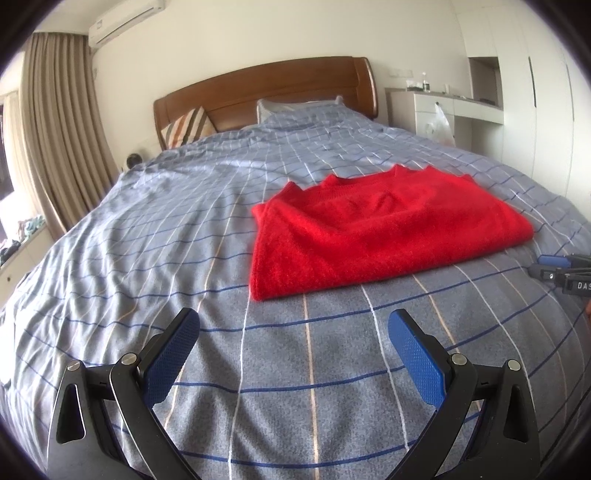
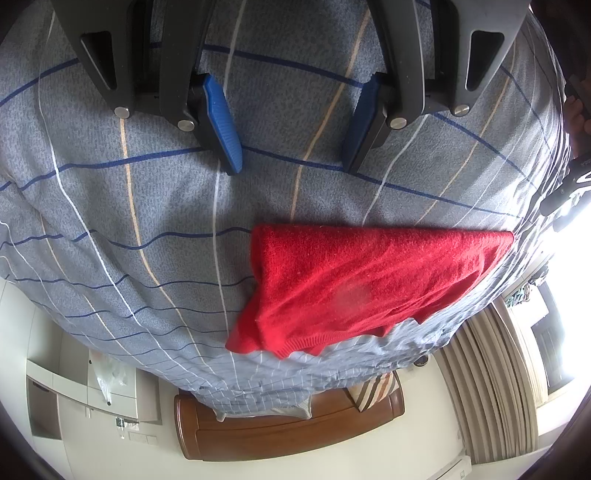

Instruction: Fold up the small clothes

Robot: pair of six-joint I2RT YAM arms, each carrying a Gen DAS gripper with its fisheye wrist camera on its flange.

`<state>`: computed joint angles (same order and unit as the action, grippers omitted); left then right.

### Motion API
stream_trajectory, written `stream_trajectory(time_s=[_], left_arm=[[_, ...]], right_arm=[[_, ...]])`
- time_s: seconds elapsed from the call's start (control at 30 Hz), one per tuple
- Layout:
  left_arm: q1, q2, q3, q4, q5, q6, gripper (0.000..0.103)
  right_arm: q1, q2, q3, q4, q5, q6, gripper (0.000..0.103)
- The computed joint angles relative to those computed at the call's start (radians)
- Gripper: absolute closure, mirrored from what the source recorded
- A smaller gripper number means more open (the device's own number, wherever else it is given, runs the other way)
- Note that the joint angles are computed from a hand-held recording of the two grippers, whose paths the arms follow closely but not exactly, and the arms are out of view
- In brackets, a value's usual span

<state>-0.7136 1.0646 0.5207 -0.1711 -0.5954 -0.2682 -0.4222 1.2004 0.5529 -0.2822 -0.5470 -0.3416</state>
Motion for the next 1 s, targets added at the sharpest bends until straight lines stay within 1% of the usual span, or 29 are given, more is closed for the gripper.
stream_trajectory(time_s=[0.23,0.3,0.33,0.4,0.43,0.47,0.53,0.6,0.7,0.77,0.87,0.93,0.97,1.0], left_arm=[[0.022,-0.022,-0.004,-0.004,-0.001,0.019,0.001],[0.033,-0.044,-0.016,0.001,-0.011,0.035,0.001],[0.04,-0.048,-0.018,0.0,-0.013,0.041,0.001],[0.066,-0.058,-0.02,-0.005,-0.003,0.049,0.001],[0.084,-0.063,-0.019,-0.007,0.013,0.05,0.001],[0.1,-0.065,-0.016,-0.011,0.029,0.046,0.001],[0.135,-0.073,-0.013,-0.015,0.069,0.039,0.001],[0.163,-0.08,-0.014,-0.014,0.097,0.035,0.001],[0.182,-0.081,-0.027,0.005,0.098,0.037,0.001],[0.19,-0.072,-0.037,0.019,0.093,0.039,0.001],[0.197,-0.051,-0.05,0.035,0.086,0.041,0.001],[0.196,-0.043,-0.053,0.035,0.08,0.04,0.001],[0.195,-0.042,-0.055,0.034,0.079,0.041,0.001],[0.195,-0.043,-0.056,0.034,0.079,0.045,0.001]], right_arm=[[0.0,0.001,0.001,-0.001,0.002,-0.001,0.048],[0.01,0.006,0.024,-0.037,0.018,-0.001,0.046],[0.024,0.023,0.066,-0.096,0.037,-0.012,0.045],[0.055,0.085,0.209,-0.275,0.089,-0.065,0.044],[0.058,0.11,0.274,-0.345,0.096,-0.076,0.044],[0.046,0.134,0.342,-0.406,0.074,-0.084,0.044],[0.022,0.177,0.463,-0.473,0.024,-0.076,0.044],[0.018,0.249,0.589,-0.502,-0.009,-0.028,0.044],[0.051,0.424,0.787,-0.558,-0.035,0.065,0.043],[0.087,0.542,0.89,-0.574,-0.008,0.128,0.044],[0.122,0.658,0.957,-0.544,0.039,0.232,0.044],[0.128,0.716,0.981,-0.524,0.026,0.282,0.044],[0.134,0.747,0.998,-0.529,0.017,0.297,0.047],[0.137,0.773,1.014,-0.54,0.017,0.299,0.059]])
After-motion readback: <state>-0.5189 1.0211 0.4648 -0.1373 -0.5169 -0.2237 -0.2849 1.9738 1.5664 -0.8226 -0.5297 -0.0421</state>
